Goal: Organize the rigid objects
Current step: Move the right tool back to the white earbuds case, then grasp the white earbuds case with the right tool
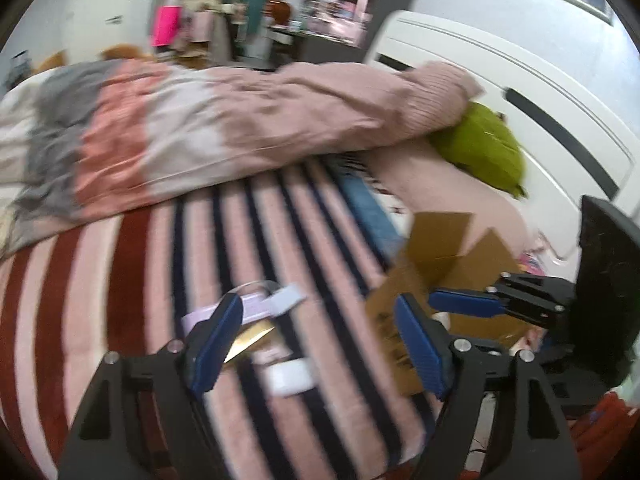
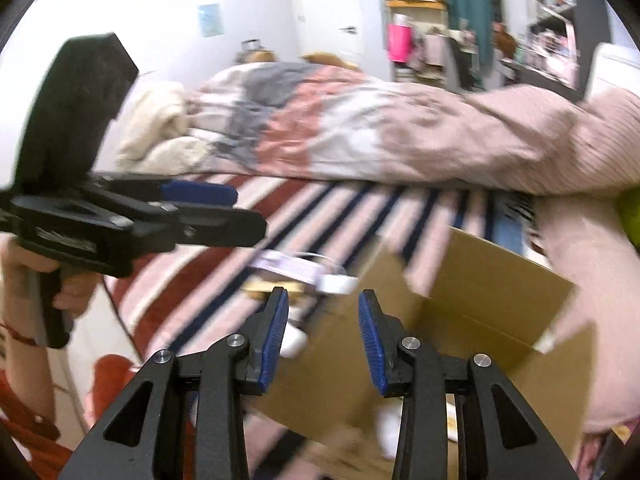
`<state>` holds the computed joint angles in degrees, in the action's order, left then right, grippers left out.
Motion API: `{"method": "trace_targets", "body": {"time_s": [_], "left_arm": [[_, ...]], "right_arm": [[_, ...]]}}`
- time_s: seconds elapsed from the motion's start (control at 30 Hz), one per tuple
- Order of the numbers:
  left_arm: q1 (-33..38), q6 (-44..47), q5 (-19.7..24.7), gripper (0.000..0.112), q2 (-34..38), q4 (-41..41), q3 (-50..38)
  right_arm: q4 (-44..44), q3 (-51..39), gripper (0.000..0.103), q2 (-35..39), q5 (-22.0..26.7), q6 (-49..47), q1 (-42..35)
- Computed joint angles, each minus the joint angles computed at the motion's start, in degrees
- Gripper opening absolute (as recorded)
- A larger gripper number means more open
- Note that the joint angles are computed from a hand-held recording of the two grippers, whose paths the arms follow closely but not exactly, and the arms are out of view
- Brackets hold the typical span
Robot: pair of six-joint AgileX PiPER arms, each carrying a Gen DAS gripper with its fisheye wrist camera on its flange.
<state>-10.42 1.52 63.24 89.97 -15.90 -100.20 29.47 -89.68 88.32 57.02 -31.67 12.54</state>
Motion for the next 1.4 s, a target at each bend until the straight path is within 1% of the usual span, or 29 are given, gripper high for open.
{"method": "trace_targets", "body": {"time_s": [0.07, 0.1, 0.13, 0.2, 0.3, 0.33, 0.37, 0.4, 0.43, 0.47, 0.53, 0.57, 0.63, 0.67, 0.7, 0.77, 0.83, 0.87, 0.93, 1.1, 1.17, 1.2, 1.23, 1.27, 1.4], "left_arm": [[3.0, 1.3, -2.81, 0.076, -3.75, -0.58, 6.27], [5.87, 3.15, -4.25, 0.076, -6.04, -2.17, 10.44], [7.7, 4.13, -5.04, 0.076, -7.39, -3.04, 12.98], [11.05, 5.91, -6.54, 0.077, -9.7, -4.26, 17.77], [15.75, 9.2, -9.15, 0.077, -12.32, -5.9, 24.68], [16.74, 9.99, -9.91, 0.077, -12.73, -6.5, 26.44], [17.76, 10.96, -10.53, 0.077, -13.09, -7.36, 28.27], [18.7, 12.13, -10.97, 0.077, -13.23, -8.25, 29.8], [19.5, 13.29, -11.25, 0.077, -13.26, -8.92, 30.97], [19.91, 13.93, -11.46, 0.077, -13.34, -9.15, 31.84], [20.94, 15.81, -11.72, 0.077, -13.16, -10.22, 33.64], [21.5, 16.97, -11.77, 0.077, -13.04, -11.03, 34.3], [21.99, 18.14, -11.86, 0.077, -12.97, -11.66, 35.09], [22.09, 18.41, -11.92, 0.077, -12.57, -11.73, 34.99], [22.16, 18.58, -12.06, 0.077, -12.26, -11.7, 34.96], [22.13, 18.39, -11.88, 0.077, -11.76, -11.75, 34.45], [22.17, 18.57, -11.82, 0.078, -11.31, -12.14, 34.19], [22.06, 18.44, -11.79, 0.078, -11.21, -12.03, 34.1], [21.67, 17.93, -11.88, 0.078, -10.76, -11.46, 33.56], [20.47, 16.35, -11.54, 0.078, -11.02, -10.14, 32.95], [20.23, 15.97, -11.33, 0.078, -11.12, -9.68, 32.66], [20.04, 15.64, -11.17, 0.078, -11.4, -9.37, 32.61], [20.08, 15.7, -11.17, 0.078, -11.46, -9.41, 32.66], [20.0, 15.53, -10.98, 0.078, -11.66, -9.32, 32.64], [19.25, 14.96, -9.97, 0.078, -11.8, -9.02, 31.88]], "right_arm": [[-0.69, -0.65, 0.033, 1.27, -0.54, 1.53, 4.55], [-1.26, -1.13, 0.034, 2.1, -0.74, 2.35, 6.32], [-1.87, -1.78, 0.034, 3.43, -0.83, 3.17, 8.64], [-3.5, -2.43, 0.038, 5.47, -0.95, 5.25, 11.54], [-6.52, -2.95, 0.039, 9.25, -1.92, 8.61, 15.83], [-7.93, -2.49, 0.04, 10.58, -2.83, 10.51, 17.12], [-8.38, -2.11, 0.042, 11.49, -3.39, 11.48, 17.57], [-8.5, -1.29, 0.048, 12.35, -4.37, 12.42, 17.91], [-8.33, 0.05, 0.051, 12.91, -5.7, 13.26, 17.94], [-8.66, 1.71, 0.057, 13.74, -7.73, 14.99, 17.9], [-12.88, 4.19, 0.059, 14.69, -11.71, 20.12, 18.25], [-17.25, 5.91, 0.059, 14.82, -14.61, 24.36, 18.91], [-24.62, 8.78, 0.059, 15.07, -18.79, 32.63, 19.55], [-26.49, 10.05, 0.061, 15.2, -20.18, 35.77, 19.46], [-26.06, 10.93, 0.062, 15.3, -21.03, 36.77, 18.94], [-22.87, 12.33, 0.063, 15.68, -22.77, 36.34, 17.68], [-22.04, 13.32, 0.063, 15.91, -24.35, 37.01, 17.42], [-22.45, 13.98, 0.063, 15.84, -25.55, 38.44, 17.59], [-26.19, 15.17, 0.063, 15.53, -27.62, 43.7, 18.76], [-40.2, 16.29, 0.063, 16.18, -30.61, 60.87, 22.28], [-47.9, 15.97, 0.062, 16.63, -29.56, 67.56, 24.26], [-51.08, 15.69, 0.059, 16.9, -28.97, 69.94, 25.14], [-53.9, 15.98, 0.054, 16.79, -28.77, 71.49, 25.87], [-54.43, 16.29, 0.052, 16.6, -29.05, 71.39, 25.99], [-53.4, 17.93, 0.052, 15.06, -30.86, 68.58, 25.93]]}}
